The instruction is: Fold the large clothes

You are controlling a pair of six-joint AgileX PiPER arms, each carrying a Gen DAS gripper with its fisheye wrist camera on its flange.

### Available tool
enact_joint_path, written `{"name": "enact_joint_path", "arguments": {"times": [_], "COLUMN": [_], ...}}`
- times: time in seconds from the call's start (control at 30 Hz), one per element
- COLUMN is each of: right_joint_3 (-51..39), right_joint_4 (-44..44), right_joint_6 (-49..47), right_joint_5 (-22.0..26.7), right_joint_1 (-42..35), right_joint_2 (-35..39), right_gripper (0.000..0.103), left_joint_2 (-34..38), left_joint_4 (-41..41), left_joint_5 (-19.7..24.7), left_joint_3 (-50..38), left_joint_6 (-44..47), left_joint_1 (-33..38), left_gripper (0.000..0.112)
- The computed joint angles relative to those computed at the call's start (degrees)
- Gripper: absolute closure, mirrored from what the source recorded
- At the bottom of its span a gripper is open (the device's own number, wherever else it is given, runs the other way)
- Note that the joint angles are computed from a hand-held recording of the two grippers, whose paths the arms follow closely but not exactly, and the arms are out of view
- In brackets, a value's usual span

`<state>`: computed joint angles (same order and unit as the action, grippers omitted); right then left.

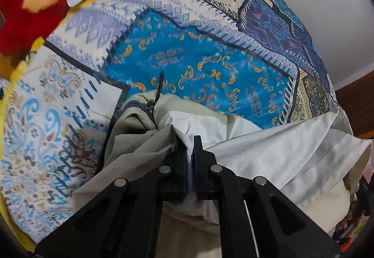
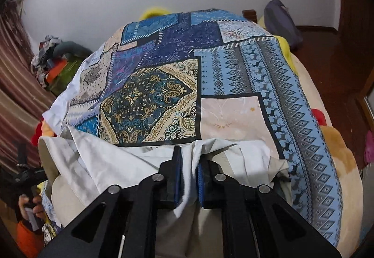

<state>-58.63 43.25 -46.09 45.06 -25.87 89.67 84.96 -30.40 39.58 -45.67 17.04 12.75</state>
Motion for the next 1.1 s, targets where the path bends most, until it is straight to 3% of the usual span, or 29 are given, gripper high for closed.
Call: {"name": "enact_joint_path", "arguments": {"times": [0.13,0.17,0.27,0.3,0.33,0.4,0.47,0.5,0.57,0.63,0.77,0.87,0.97,1.03,1.1], "right_joint_3": [-2.9,-3.2,-1.2,-1.3,-1.9,-4.0,-4.1,-3.3,-1.0,0.9,5.2,7.5,10.2,9.8,7.1], "right_joint_4": [2.5,0.5,-10.5,-10.4,-8.1,-2.1,-2.6,-3.2,-4.4,-4.8,-9.2,-15.6,-24.5,-25.3,-20.6], "right_joint_6": [-3.2,-1.0,6.4,5.6,3.1,-4.5,-7.3,-8.8,-11.3,-12.5,-7.9,0.1,9.7,11.1,8.7], "right_joint_5": [7.3,6.3,-3.6,-3.5,-1.0,8.7,12.2,12.8,14.1,15.5,13.1,8.0,-1.5,-3.0,1.0], "right_joint_1": [-5.5,-5.8,-6.8,-8.7,-10.9,-17.0,-17.5,-16.8,-13.8,-10.7,3.2,15.3,25.4,26.4,22.4], "right_joint_2": [0.5,-0.4,-7.8,-9.1,-9.5,-10.5,-13.1,-14.9,-18.9,-21.0,-22.3,-19.7,-17.7,-15.1,-10.7], "right_gripper": [0.094,0.094,0.094,0.094,0.094,0.094,0.094,0.094,0.094,0.094,0.094,0.094,0.094,0.094,0.094], "left_joint_2": [-0.4,-0.8,-3.9,-5.2,-6.8,-9.6,-13.0,-14.6,-20.7,-24.8,-28.5,-28.8,-26.9,-23.2,-21.0], "left_joint_4": [-1.4,0.8,5.5,6.4,7.6,10.7,14.7,17.1,22.9,23.0,15.8,20.6,20.2,25.6,26.9], "left_joint_5": [1.8,2.0,4.1,5.9,7.5,10.7,13.7,13.9,12.2,11.1,15.0,15.4,13.7,10.1,5.8], "left_joint_3": [0.6,0.6,0.9,0.5,0.2,-1.6,-3.8,-4.5,-5.2,-6.0,-8.1,-5.5,-0.1,4.1,6.5], "left_joint_6": [4.3,2.7,0.3,0.2,-0.7,-3.0,-5.5,-7.5,-12.6,-13.4,-6.3,-9.3,-9.3,-14.4,-14.6], "left_joint_1": [2.4,2.3,2.4,2.9,2.9,2.2,0.9,-0.3,-2.9,-2.7,-1.0,-10.2,-16.2,-22.7,-23.6], "left_gripper": [0.103,0.103,0.103,0.103,0.1,0.095,0.08,0.071,0.035,0.027,0.024,0.023,0.023,0.023,0.017]}}
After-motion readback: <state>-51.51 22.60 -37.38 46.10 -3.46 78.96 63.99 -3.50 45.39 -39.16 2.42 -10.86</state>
